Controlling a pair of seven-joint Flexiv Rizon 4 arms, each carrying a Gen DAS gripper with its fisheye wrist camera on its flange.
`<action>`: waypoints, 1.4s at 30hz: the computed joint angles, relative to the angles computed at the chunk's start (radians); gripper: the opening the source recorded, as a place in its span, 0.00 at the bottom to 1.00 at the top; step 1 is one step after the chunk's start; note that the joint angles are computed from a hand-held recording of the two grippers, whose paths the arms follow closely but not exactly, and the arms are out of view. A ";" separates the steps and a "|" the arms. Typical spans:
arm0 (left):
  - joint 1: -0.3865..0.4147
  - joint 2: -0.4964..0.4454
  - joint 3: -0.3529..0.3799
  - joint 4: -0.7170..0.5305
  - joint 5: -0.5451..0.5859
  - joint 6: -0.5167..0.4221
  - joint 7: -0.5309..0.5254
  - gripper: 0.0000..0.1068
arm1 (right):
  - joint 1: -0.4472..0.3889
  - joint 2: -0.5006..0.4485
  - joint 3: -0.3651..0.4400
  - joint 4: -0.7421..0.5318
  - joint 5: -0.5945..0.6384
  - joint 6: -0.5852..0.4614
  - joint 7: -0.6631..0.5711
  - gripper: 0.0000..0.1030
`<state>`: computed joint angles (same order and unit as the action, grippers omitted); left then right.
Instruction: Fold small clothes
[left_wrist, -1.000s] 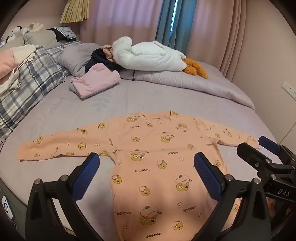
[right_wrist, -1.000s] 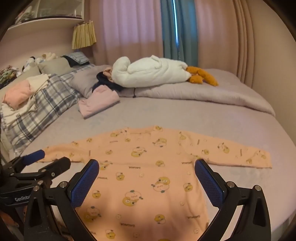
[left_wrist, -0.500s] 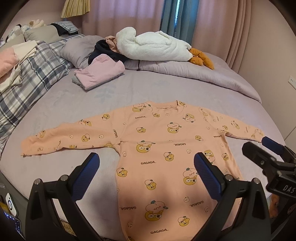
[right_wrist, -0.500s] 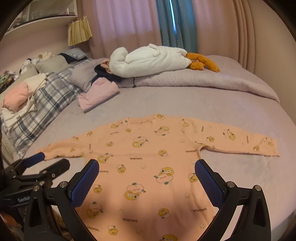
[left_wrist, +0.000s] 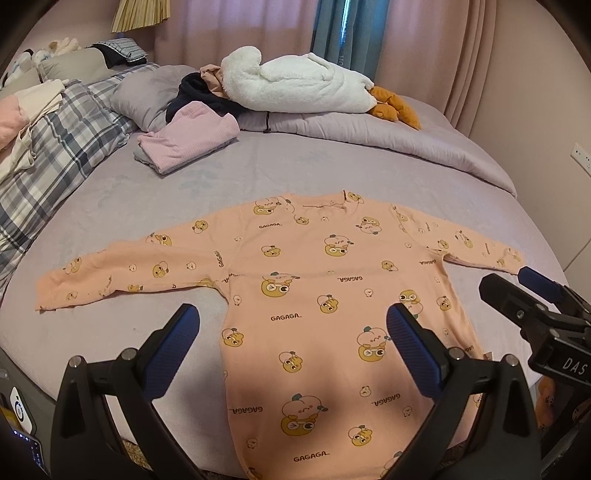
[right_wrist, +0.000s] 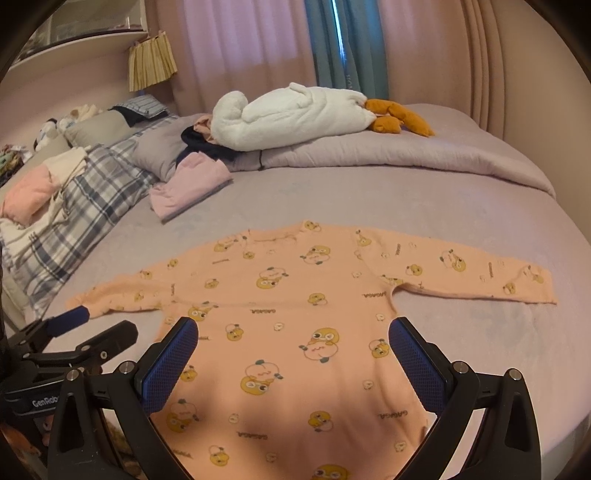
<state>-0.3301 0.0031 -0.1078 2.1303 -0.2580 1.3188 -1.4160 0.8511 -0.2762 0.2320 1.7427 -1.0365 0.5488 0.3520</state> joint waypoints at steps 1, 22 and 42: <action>-0.001 0.000 -0.001 0.001 0.000 0.001 0.001 0.95 | 0.000 0.001 0.000 0.002 0.000 0.001 0.003 1.00; 0.002 -0.007 0.000 -0.005 -0.004 -0.001 0.010 0.93 | -0.012 0.014 0.007 0.025 0.009 0.028 0.045 1.00; -0.014 0.000 -0.004 0.016 -0.106 0.017 0.106 0.93 | -0.007 0.009 0.007 0.014 0.024 0.002 0.031 1.00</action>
